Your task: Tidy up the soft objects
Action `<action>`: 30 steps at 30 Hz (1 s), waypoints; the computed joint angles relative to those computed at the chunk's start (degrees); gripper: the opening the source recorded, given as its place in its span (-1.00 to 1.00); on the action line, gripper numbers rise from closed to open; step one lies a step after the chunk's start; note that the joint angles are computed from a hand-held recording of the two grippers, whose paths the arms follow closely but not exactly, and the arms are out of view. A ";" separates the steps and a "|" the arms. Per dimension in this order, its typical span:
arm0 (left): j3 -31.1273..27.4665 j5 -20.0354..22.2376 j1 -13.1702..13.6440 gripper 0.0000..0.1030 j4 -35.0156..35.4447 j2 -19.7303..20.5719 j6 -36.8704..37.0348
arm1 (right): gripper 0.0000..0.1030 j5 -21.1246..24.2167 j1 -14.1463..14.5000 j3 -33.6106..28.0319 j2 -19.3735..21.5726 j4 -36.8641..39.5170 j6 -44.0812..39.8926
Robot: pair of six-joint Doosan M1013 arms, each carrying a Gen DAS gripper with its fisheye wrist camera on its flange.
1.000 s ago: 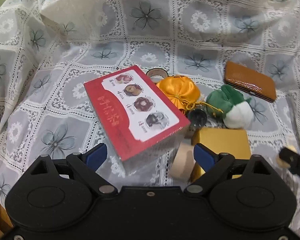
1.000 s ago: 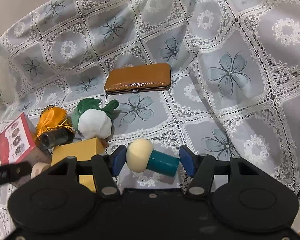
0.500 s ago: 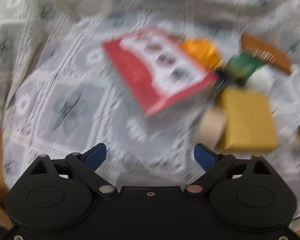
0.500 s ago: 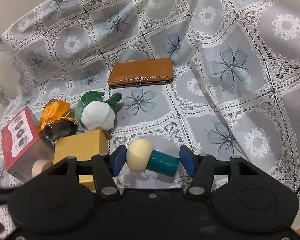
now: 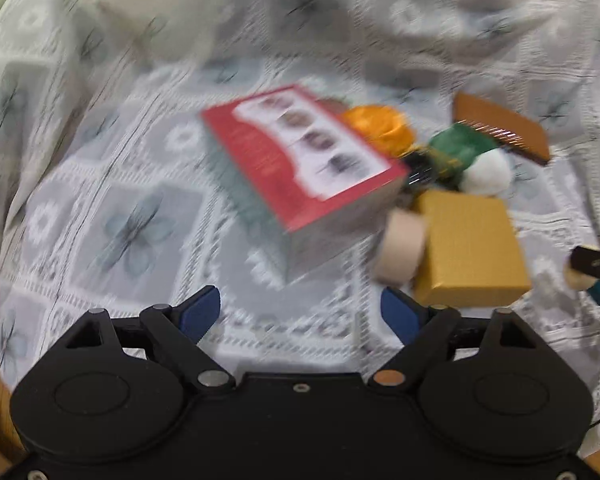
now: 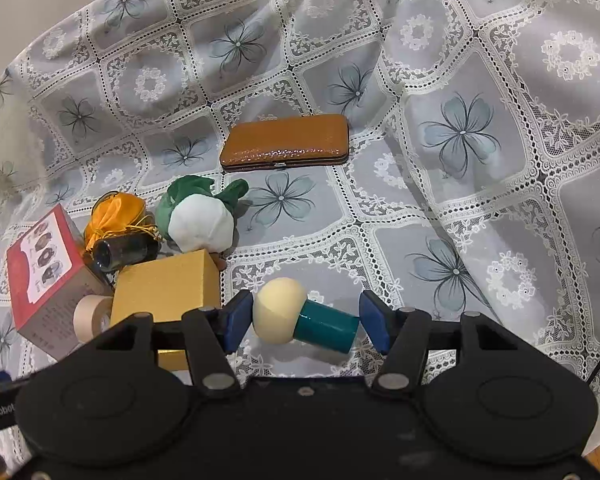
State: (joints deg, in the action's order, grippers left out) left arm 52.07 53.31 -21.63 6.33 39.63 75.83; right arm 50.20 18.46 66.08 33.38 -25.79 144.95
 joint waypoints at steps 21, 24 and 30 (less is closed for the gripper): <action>-3.02 -0.74 -0.67 -0.02 -3.59 1.86 6.54 | 0.14 -1.08 -0.32 0.48 -0.24 0.72 -0.14; -2.30 -1.47 -0.58 -0.16 -5.43 1.57 8.49 | 0.14 -1.23 -0.36 0.53 -0.28 0.89 -0.16; -2.81 -1.13 -0.42 -0.27 -7.59 2.33 10.56 | 0.14 -1.19 -0.36 0.37 -0.11 1.23 -0.52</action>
State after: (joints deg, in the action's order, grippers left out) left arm 49.25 52.18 -22.05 -1.27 41.95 86.39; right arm 49.02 18.11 66.45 33.28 -24.56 144.42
